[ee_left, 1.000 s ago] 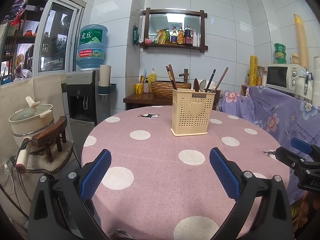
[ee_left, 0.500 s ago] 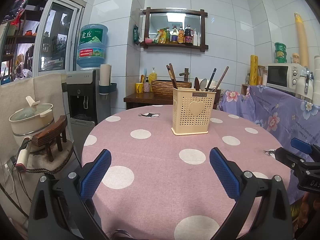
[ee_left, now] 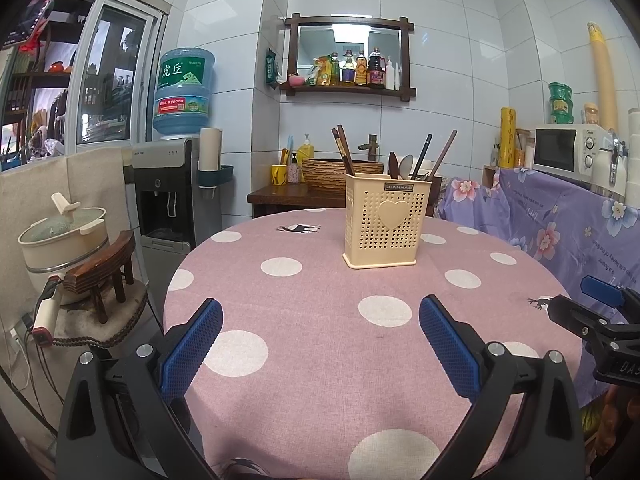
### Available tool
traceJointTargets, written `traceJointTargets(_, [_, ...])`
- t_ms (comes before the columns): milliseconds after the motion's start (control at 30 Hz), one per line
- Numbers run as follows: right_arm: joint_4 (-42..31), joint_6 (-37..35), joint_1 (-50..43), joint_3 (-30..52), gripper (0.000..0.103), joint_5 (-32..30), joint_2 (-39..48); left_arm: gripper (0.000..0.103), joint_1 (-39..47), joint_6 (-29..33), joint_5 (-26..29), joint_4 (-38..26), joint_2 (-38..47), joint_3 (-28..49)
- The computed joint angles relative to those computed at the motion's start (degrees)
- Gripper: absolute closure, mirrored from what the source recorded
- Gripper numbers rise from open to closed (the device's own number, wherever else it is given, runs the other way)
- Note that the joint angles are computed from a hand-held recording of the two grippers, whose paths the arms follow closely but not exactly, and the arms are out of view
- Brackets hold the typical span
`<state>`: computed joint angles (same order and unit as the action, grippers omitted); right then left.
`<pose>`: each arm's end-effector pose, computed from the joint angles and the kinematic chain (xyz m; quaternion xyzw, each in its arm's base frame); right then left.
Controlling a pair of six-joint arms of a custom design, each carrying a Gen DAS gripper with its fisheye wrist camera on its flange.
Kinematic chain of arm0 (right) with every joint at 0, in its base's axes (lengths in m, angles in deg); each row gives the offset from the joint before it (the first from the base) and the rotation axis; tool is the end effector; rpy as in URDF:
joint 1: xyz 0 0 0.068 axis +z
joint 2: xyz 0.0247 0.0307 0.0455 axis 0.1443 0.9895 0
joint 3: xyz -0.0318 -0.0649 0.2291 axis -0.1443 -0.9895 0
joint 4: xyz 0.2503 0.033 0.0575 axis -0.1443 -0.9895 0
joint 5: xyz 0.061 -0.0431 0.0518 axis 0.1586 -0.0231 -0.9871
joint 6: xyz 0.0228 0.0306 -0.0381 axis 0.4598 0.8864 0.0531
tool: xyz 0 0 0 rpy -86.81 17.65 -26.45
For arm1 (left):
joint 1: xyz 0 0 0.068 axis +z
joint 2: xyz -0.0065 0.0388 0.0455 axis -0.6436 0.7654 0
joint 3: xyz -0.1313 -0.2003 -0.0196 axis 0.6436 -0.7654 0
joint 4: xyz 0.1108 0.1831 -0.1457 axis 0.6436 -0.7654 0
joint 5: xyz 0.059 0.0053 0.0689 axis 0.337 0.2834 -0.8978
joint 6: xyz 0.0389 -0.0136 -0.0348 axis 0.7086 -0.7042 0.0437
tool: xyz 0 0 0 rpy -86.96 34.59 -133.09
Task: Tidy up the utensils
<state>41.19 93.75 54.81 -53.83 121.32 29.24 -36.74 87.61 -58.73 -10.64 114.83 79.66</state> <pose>0.2128 0.1845 0.0378 0.0903 0.8142 -0.0256 0.5730 0.2806 0.0009 0.0583 0.1476 0.7938 -0.1336 0.5747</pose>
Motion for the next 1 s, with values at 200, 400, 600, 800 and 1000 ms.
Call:
traceJointTargets(200, [0.1, 0.0, 0.1, 0.2, 0.006, 0.2, 0.3, 0.005, -0.1, 0.1, -0.2, -0.2, -0.2, -0.1])
traceJointTargets(400, [0.3, -0.1, 0.2, 0.2, 0.006, 0.4, 0.4, 0.005, 1.0, 0.5, 1.4, -0.3, 0.6, 0.5])
traceJointTargets(600, [0.5, 0.0, 0.2, 0.2, 0.006, 0.2, 0.8, 0.005, 1.0, 0.1, 0.9, 1.6, 0.7, -0.2])
traceJointTargets(800, [0.5, 0.0, 0.3, 0.3, 0.006, 0.3, 0.8, 0.005, 0.2, 0.4, -0.6, 0.3, -0.5, -0.5])
traceJointTargets(1000, [0.2, 0.2, 0.3, 0.2, 0.006, 0.2, 0.4, 0.005, -0.3, 0.6, -1.5, -1.7, -1.7, -0.4])
